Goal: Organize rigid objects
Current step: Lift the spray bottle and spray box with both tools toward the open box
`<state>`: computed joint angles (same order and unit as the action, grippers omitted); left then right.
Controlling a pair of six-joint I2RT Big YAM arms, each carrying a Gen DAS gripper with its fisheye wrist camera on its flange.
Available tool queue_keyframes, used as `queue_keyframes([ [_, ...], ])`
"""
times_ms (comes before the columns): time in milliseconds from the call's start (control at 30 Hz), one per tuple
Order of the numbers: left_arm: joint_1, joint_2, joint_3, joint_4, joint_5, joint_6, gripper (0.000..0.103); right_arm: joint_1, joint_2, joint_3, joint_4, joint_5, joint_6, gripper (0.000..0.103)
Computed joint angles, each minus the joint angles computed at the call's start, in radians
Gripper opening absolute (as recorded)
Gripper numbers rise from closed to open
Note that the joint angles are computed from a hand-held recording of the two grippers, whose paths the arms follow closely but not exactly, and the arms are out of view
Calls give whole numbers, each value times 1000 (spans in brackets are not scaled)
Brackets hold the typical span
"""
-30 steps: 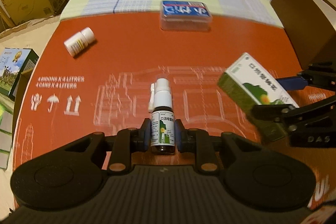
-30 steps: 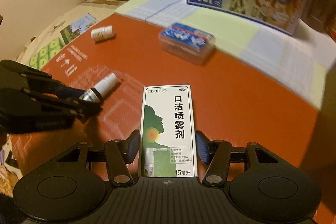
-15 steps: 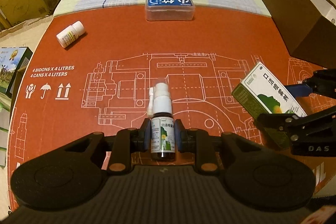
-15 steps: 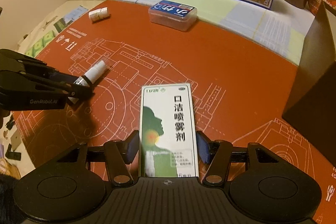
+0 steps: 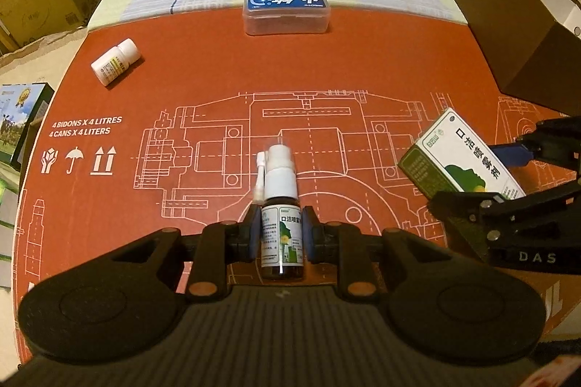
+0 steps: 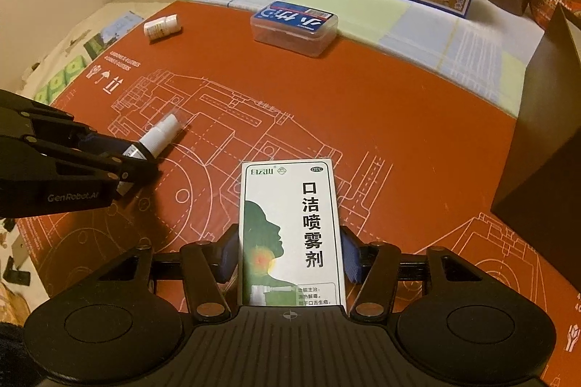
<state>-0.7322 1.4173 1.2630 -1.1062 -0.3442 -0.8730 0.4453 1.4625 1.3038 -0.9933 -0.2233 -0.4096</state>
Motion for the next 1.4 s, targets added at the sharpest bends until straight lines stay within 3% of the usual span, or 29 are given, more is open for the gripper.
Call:
queue_keyframes([
  [433,-10,12,54,16,-23,58,19,-37,-21,27,-26,-42,49,52],
  [800,13,20,28,17,58,-11,20,-60,-25,24,-45,-46,69,52],
  [1400,11,30,63,51,40,47,19,-69,-26,40,-46,-57,79,52],
])
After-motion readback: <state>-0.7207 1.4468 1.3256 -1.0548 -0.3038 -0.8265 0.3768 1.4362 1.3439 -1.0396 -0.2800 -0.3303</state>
